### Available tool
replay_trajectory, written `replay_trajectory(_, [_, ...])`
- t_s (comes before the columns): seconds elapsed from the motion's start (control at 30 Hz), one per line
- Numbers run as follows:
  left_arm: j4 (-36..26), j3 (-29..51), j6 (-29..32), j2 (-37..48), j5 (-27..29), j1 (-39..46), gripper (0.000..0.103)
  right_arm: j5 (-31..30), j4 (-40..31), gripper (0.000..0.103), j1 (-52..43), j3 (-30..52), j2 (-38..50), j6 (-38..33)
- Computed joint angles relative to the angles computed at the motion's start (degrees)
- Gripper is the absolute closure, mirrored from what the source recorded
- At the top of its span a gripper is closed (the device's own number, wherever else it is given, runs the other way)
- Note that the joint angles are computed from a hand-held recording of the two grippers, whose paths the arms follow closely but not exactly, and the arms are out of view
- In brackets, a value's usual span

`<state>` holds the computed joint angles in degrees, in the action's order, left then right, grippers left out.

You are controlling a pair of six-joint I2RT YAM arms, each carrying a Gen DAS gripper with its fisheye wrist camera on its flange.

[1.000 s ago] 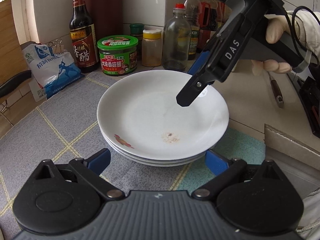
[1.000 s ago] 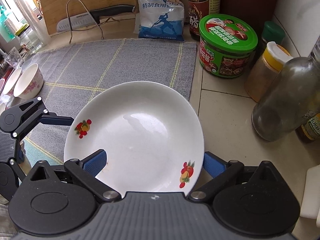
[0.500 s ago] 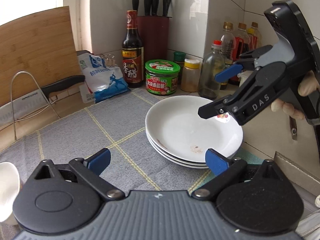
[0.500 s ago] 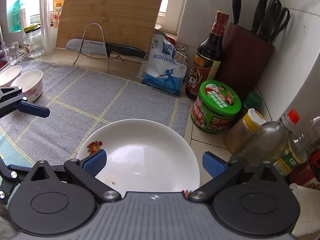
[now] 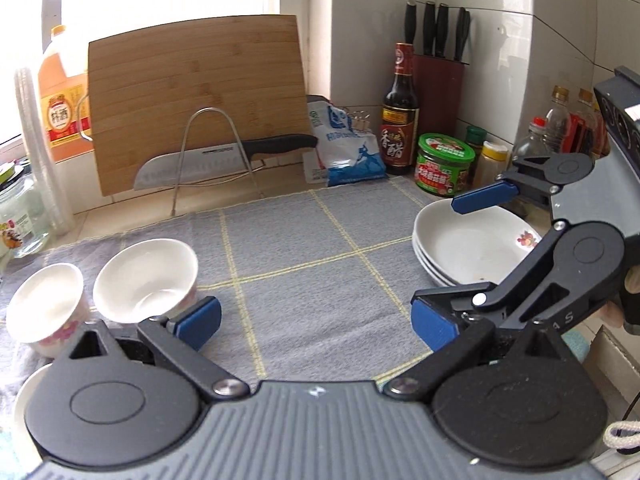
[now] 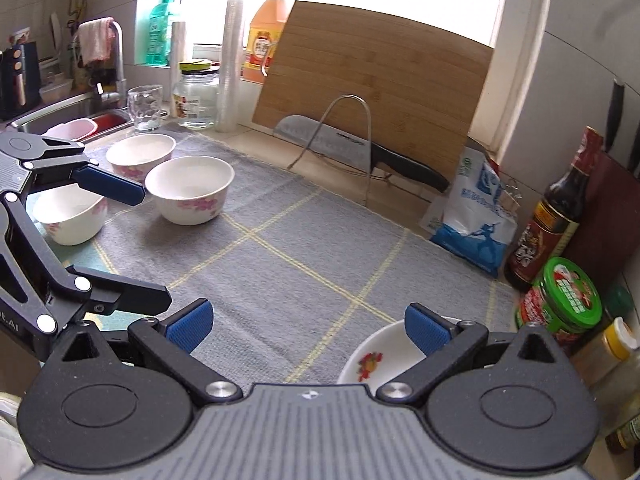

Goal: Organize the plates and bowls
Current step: 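Move the left tool to a white bowl and grip its rim, then carry the white bowl with the left tool and set it beside the other bowls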

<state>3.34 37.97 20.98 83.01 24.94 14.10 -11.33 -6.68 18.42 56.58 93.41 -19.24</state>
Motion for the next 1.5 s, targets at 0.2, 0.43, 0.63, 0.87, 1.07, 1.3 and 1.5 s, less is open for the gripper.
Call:
replay_trajectory(0.2, [-5.39,3.09,5.74,1.87,2.60,9.91,0.001,3.05,0.81,0.000,8.59,1.29,2.02,1.52])
replay_trajectory(0.43, [-11.05,9.00,15.63,6.95,7.39,20.62,0.001,6.40,-0.78,0.000,17.20,6.52,7.78,9.04])
replay_trajectory(0.63, [-14.90,15.75,21.93,13.47,10.79,27.35,0.001,9.67,-0.85,0.000,23.22,10.34,11.81,12.46])
replay_trajectory(0.87, [-19.48,24.53,25.55,21.99,9.76,31.02,0.002,11.32,-0.96,0.000,28.60,15.47,17.01,14.64])
replay_trajectory(1.07, [-24.13,30.57,29.81,27.70,8.48,31.37,0.008,12.29,-1.16,0.000,31.71,20.35,22.00,16.21])
replay_trajectory(1.3, [-31.06,37.42,34.24,32.69,9.15,31.54,0.021,12.86,-1.61,0.001,33.34,23.91,25.19,16.63])
replay_trajectory(1.5, [-38.74,43.92,37.44,36.71,10.08,31.15,0.030,13.21,-2.67,0.011,33.80,25.34,26.17,16.10])
